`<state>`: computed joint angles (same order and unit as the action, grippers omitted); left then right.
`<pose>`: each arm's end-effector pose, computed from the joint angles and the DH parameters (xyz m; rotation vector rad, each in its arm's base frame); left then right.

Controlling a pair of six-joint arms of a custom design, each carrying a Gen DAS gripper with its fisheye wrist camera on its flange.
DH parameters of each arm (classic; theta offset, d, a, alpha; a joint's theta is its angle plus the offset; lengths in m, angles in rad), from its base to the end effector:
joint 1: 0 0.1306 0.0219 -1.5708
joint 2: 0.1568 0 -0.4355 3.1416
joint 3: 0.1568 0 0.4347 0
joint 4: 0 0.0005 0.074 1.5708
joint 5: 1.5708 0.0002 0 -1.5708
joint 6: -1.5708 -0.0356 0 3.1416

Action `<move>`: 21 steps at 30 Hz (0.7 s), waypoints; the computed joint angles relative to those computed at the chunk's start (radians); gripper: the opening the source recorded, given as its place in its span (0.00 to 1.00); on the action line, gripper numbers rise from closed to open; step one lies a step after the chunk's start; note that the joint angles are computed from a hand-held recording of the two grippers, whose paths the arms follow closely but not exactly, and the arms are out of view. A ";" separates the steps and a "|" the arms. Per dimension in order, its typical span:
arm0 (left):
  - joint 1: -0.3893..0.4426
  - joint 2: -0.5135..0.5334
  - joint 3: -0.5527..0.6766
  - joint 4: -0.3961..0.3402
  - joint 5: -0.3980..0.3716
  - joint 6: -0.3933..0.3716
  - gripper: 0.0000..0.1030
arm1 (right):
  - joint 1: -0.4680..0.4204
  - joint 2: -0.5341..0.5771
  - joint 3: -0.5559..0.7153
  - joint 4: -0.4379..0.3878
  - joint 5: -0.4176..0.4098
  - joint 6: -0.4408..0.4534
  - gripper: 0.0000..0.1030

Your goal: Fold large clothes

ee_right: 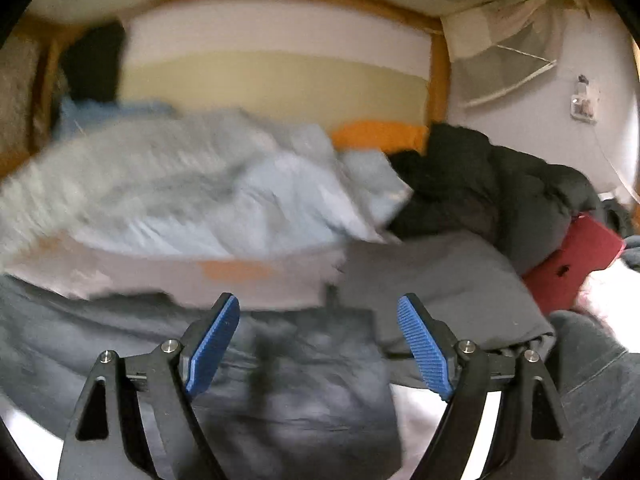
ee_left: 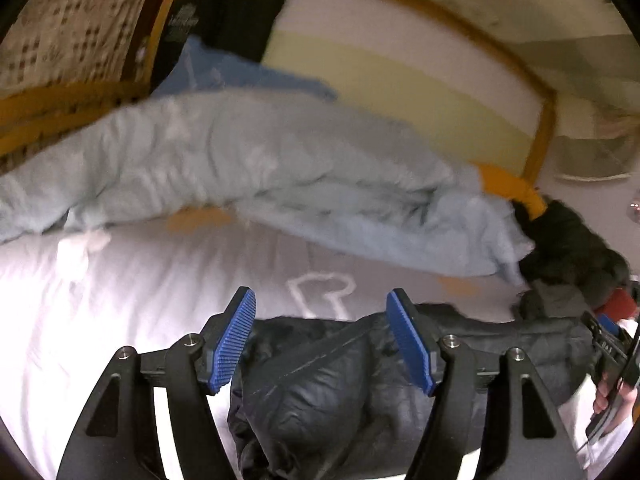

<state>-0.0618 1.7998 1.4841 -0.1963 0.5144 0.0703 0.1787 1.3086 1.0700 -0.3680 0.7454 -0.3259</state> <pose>0.6880 -0.0606 0.3475 0.3057 2.0443 -0.6151 0.4774 0.0612 0.4037 0.5543 1.9614 -0.4952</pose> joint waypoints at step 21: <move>-0.129 0.099 0.026 0.017 -0.358 -0.274 0.64 | -0.034 0.146 0.103 -0.231 -0.243 -0.111 0.81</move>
